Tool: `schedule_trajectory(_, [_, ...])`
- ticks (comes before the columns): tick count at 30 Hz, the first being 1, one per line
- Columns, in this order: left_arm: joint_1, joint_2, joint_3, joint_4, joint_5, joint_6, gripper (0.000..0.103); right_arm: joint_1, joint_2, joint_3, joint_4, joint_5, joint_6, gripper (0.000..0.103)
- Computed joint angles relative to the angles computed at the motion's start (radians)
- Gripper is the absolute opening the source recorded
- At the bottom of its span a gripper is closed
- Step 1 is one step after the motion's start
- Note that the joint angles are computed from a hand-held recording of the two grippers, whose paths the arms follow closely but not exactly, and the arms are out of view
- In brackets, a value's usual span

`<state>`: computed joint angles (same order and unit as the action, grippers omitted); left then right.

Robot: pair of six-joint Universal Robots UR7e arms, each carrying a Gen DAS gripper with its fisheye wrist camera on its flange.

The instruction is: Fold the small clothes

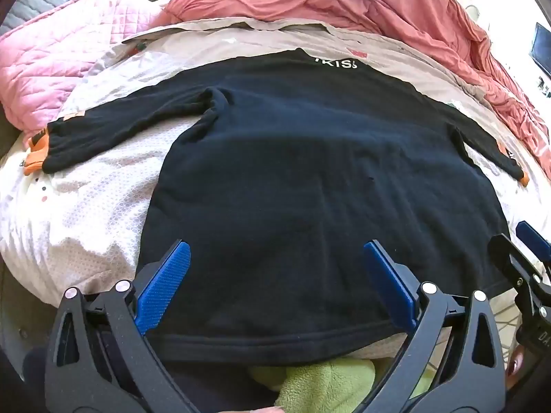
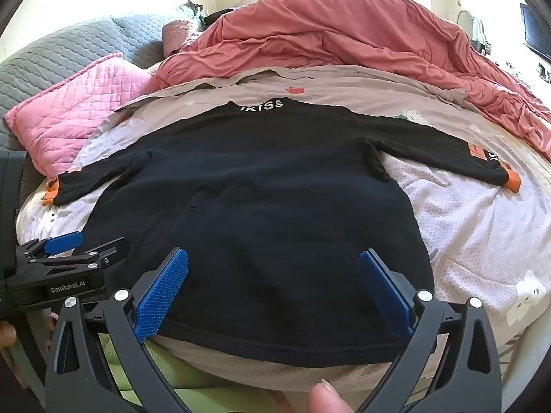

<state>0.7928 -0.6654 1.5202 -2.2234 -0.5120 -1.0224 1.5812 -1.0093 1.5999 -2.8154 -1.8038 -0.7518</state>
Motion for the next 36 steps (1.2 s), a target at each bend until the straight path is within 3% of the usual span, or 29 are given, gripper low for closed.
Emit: schedule_trajectory(36, [-0.008, -0.012, 0.015, -0.002, 0.022, -0.018, 0.094, 0.008, 0.007, 0.002, 0.001, -0.018, -0.016, 0.099])
